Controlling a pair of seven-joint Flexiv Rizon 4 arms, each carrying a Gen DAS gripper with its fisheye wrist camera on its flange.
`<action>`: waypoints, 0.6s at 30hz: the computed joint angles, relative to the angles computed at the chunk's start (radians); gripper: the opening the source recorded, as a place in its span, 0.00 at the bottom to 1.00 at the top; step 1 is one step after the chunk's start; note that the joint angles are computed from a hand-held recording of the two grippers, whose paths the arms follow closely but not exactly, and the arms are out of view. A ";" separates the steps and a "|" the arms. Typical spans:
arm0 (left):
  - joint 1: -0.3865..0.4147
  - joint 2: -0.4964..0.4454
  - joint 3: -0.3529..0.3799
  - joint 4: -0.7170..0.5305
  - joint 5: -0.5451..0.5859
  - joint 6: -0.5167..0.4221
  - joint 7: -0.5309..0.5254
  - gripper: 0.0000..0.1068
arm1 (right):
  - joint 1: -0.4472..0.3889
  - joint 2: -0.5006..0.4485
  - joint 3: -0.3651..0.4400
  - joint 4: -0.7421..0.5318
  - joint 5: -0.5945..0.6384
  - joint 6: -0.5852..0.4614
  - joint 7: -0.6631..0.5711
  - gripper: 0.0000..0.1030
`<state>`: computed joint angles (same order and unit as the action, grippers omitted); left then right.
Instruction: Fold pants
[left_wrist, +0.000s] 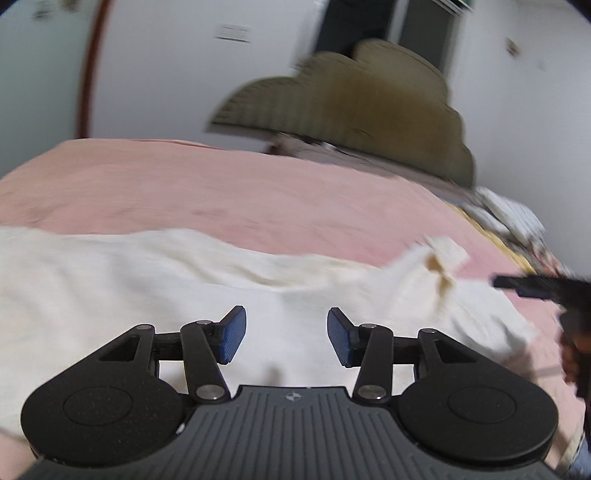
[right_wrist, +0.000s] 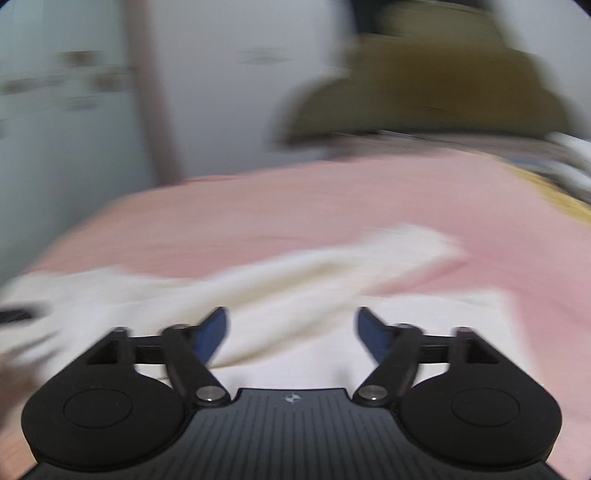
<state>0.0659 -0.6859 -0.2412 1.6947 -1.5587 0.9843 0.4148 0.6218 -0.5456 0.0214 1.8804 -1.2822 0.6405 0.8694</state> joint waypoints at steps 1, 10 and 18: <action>-0.005 -0.005 -0.004 0.002 0.010 -0.010 0.023 0.50 | -0.004 -0.016 0.011 -0.026 0.081 -0.026 -0.014 0.92; -0.075 -0.028 -0.035 0.052 0.051 0.005 0.304 0.56 | -0.029 -0.136 -0.060 -0.172 0.179 0.012 -0.168 0.92; -0.116 -0.057 -0.049 0.040 0.008 0.063 0.359 0.57 | -0.036 -0.284 -0.072 -0.420 0.448 -0.219 -0.598 0.92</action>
<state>-0.0505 -0.7432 -0.2898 1.7351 -1.5511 1.0478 0.7742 0.5862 -0.8292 -0.0507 1.4606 -0.8337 0.4210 0.2712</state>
